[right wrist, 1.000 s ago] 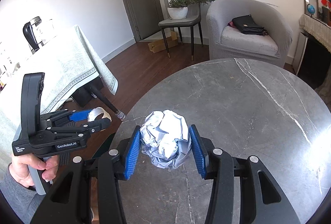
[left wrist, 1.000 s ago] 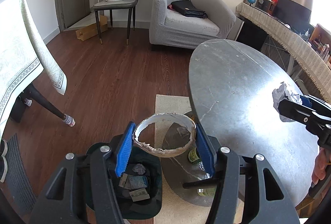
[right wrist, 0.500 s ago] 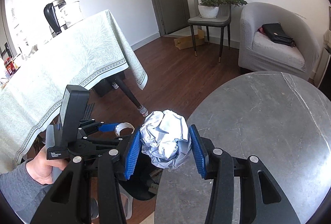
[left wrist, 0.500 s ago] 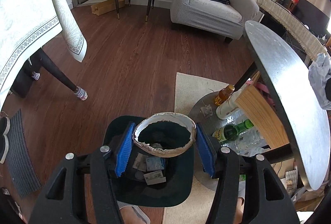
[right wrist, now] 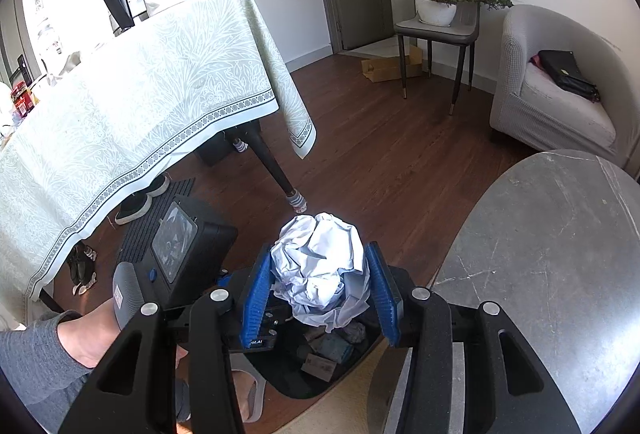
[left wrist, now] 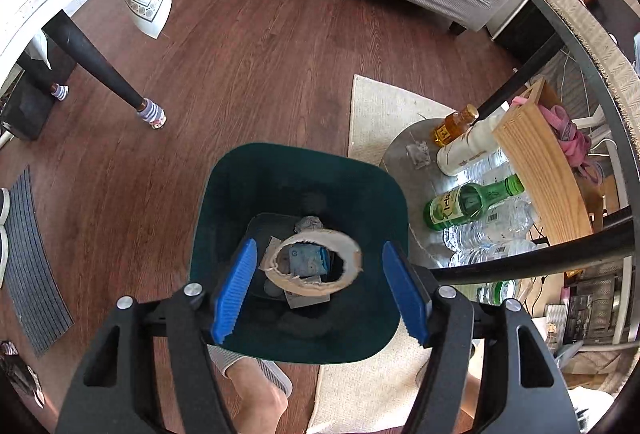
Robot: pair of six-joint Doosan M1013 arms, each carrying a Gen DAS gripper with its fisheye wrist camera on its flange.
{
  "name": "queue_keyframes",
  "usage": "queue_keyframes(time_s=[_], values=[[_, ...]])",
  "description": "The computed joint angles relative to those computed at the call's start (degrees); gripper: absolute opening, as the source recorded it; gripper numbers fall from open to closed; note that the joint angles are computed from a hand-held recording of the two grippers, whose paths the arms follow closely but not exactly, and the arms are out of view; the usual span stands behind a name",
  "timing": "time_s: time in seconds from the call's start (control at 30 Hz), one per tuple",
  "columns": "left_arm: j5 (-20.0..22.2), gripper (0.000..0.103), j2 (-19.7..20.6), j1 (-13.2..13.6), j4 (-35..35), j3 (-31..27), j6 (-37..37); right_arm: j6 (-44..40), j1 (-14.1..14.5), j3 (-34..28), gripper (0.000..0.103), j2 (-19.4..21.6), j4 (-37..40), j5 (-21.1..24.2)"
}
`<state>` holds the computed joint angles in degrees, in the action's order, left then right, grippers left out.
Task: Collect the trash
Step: 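Open the left tool to drop the tape ring into the bin, then open the right tool to drop the paper ball into the bin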
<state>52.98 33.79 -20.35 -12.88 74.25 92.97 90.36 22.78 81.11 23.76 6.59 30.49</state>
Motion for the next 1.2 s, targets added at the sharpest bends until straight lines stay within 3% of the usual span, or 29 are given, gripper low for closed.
queue_keyframes(time_s=[0.17, 0.63, 1.03, 1.2], values=[[-1.43, 0.07, -0.87, 0.69, -0.06, 1.38, 0.58, 0.94, 0.87, -2.03, 0.047, 1.81, -1.87, 2.14], [-10.26, 0.049, -5.24, 3.84, -2.85, 4.34, -0.12, 1.8, 2.25, -6.5, 0.047, 6.39, -3.22, 7.41], [-14.72, 0.029, -7.48, 4.38, -3.94, 5.38, 1.6, 3.34, 2.92, -9.11, 0.047, 10.43, -3.76, 12.94], [-15.73, 0.026, -8.11, 4.39, -5.77, 5.67, 3.38, 3.29, 3.14, -9.48, 0.047, 11.97, -3.8, 15.82]])
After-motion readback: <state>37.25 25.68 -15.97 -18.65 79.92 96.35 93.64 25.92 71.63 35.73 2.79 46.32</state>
